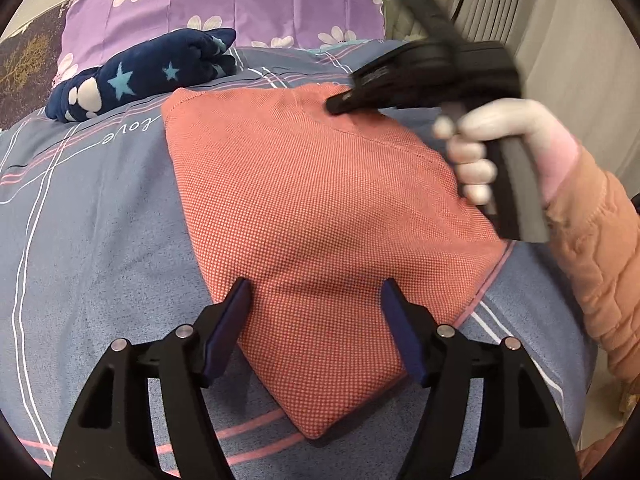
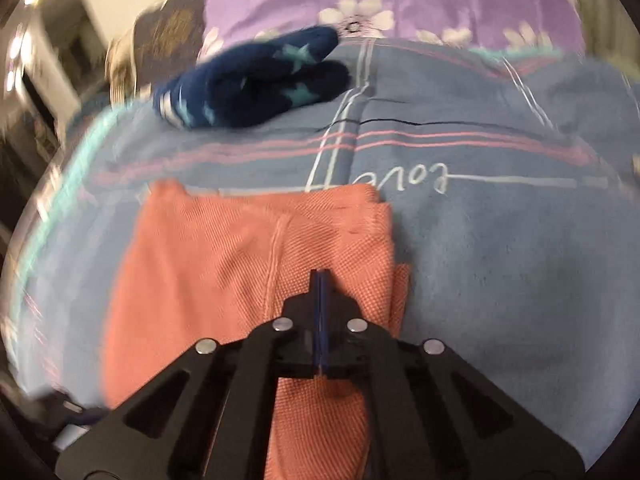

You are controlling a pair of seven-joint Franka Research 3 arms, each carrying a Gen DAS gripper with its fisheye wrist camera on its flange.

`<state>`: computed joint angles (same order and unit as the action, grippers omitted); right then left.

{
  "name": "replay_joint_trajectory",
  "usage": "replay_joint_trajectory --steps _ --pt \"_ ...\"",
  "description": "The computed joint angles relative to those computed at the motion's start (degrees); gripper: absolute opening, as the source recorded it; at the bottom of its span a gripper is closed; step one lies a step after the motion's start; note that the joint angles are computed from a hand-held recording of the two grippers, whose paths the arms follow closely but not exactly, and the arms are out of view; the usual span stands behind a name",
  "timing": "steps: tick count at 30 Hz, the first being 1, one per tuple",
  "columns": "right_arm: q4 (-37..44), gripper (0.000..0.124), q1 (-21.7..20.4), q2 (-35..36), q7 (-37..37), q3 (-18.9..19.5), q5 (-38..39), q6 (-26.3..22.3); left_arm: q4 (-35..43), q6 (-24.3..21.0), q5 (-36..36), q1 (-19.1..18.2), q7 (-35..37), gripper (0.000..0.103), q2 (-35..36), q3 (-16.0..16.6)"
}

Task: Fold small clothes
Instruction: 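Pinch the folded coral sweater edge with the right tool, then grasp the folded sweater edge with the left tool beside the right tool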

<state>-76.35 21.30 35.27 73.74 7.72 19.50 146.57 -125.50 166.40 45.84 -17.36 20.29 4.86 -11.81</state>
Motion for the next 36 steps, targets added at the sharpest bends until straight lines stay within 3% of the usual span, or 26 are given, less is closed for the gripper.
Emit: replay_joint_trajectory --steps 3,6,9,11,19,25,30,36 --pt "-8.9 0.039 -4.9 -6.6 -7.0 4.1 7.6 3.7 -1.4 3.1 0.0 0.6 -2.1 0.068 -1.0 0.5" --pt "-13.1 0.044 -7.1 -10.3 -9.5 3.8 11.8 0.9 -2.3 5.6 3.2 1.3 -8.5 0.069 -2.2 1.4" --pt "-14.6 0.045 -8.2 -11.5 -10.1 3.0 14.7 -4.1 -2.5 3.7 6.1 2.1 -13.1 0.069 -3.3 1.2" --pt "-15.8 0.045 -8.9 -12.2 -12.3 3.2 17.4 -6.6 -3.3 3.3 4.4 3.1 -12.7 0.069 -3.9 1.0" --pt "-14.4 0.049 -9.9 -10.2 -15.4 2.6 24.5 -12.8 -3.8 9.0 -22.9 6.2 10.8 0.069 -0.1 -1.3" --pt "-10.6 0.053 -9.3 -7.4 -16.8 2.6 24.3 -14.5 -0.6 9.5 -30.8 6.9 19.6 0.069 3.3 -2.2" --pt "-6.3 0.053 -9.2 -4.1 -17.3 3.0 24.1 -15.8 1.4 8.7 -38.9 9.6 28.9 0.070 5.0 -5.4" --pt "-0.7 0.052 -8.8 -0.5 -16.8 3.2 21.8 -18.1 4.8 7.4 -44.0 10.8 35.8 0.071 7.6 -6.3"
